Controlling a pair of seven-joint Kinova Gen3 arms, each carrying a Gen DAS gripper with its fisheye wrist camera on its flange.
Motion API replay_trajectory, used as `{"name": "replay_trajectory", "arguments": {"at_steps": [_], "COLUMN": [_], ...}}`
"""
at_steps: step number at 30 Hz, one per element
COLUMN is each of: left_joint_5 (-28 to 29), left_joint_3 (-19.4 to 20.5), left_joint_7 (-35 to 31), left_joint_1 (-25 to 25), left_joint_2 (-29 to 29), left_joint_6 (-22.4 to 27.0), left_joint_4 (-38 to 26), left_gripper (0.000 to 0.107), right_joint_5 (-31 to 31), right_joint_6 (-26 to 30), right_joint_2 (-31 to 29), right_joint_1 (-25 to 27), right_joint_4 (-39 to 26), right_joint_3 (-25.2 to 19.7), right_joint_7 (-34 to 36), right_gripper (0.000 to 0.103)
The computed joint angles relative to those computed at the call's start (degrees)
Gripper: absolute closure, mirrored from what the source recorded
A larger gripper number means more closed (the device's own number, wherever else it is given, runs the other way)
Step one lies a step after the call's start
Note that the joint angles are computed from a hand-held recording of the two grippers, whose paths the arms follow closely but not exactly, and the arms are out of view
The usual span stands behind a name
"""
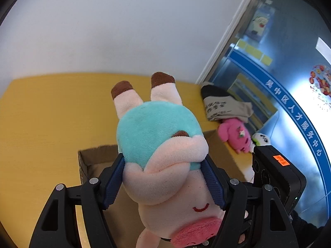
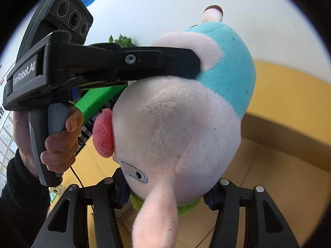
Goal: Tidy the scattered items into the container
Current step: 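Lift the plush pig with the left gripper and carry it over the box, then open the left gripper to drop the plush pig into the box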
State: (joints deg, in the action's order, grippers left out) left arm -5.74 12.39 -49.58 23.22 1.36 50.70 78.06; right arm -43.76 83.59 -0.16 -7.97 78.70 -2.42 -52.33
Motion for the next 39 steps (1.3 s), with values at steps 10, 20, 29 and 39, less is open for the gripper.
{"name": "replay_trajectory", "arguments": {"at_steps": [10, 20, 29, 39], "left_joint_5": [4.3, -5.3, -25.7, -48.2], "left_joint_3": [-10.7, -8.9, 1.5, 9.9], "left_joint_7": [-0.2, 8.6, 26.4, 49.7], "left_joint_1": [7.5, 10.9, 16.3, 42.0], "left_joint_2": [4.6, 5.5, -1.5, 4.3], "left_joint_6": [2.0, 5.2, 11.3, 34.5], "left_joint_4": [5.2, 4.5, 4.5, 0.4], "left_gripper": [0.031, 0.025, 0.021, 0.009], "right_joint_5": [2.4, 9.5, -1.5, 6.4], "right_joint_6": [-2.2, -0.6, 13.1, 10.3], "right_joint_2": [6.2, 1.2, -9.9, -20.5], "right_joint_1": [-0.2, -1.4, 5.3, 16.5], "right_joint_4": [6.0, 6.5, 5.9, 12.3], "right_joint_3": [-5.0, -4.9, 10.5, 14.3], "right_joint_7": [-2.5, -6.5, 0.3, 6.3], "right_gripper": [0.048, 0.035, 0.031, 0.024]}}
